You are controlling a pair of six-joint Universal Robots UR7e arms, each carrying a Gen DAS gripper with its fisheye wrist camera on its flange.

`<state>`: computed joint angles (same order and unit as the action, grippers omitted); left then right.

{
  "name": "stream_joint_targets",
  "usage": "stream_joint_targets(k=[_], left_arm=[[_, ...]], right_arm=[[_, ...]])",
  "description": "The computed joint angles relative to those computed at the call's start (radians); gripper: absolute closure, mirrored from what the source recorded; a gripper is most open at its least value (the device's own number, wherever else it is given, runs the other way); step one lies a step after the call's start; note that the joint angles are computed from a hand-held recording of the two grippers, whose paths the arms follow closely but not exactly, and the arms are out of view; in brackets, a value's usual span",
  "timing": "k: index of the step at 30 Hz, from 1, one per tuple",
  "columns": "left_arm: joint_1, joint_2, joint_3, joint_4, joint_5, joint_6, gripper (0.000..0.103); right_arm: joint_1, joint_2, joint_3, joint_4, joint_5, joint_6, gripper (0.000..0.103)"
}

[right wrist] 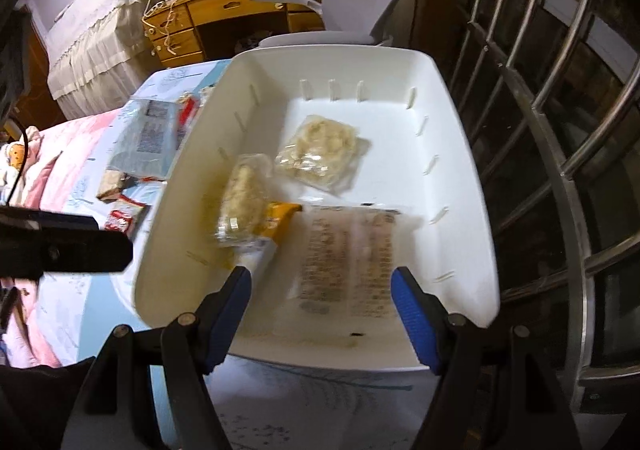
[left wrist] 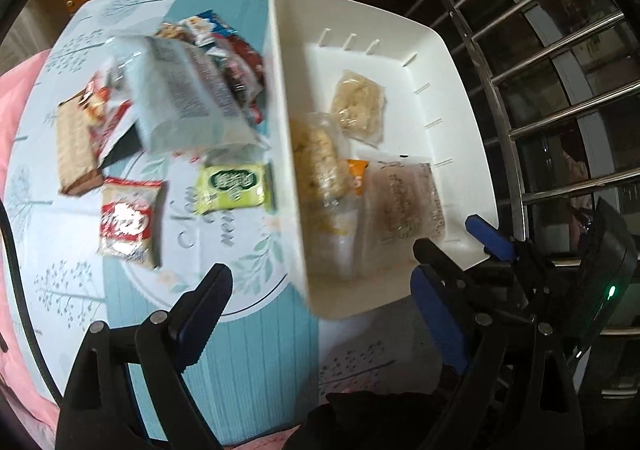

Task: Organize snacks
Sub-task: 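Carry both bags over the white tray and release them inside, then move left tool to the brown paper biscuit while right tool approaches the Cookies packet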

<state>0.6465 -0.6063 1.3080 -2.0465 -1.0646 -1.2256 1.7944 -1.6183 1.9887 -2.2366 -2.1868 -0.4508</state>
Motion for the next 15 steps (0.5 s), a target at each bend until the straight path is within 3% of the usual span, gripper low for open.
stream_joint_targets(k=[8,15], left_arm=[[-0.045,-0.132,0.208,-0.063,0.059,-0.046,0.015],[-0.094,-0.279,0.359,-0.036,0.181,-0.063,0.015]], right_arm=[[0.063,0.004,0.022,0.061,0.029,0.123,0.031],[0.125,0.018,0.037,0.080,0.046,0.295,0.031]])
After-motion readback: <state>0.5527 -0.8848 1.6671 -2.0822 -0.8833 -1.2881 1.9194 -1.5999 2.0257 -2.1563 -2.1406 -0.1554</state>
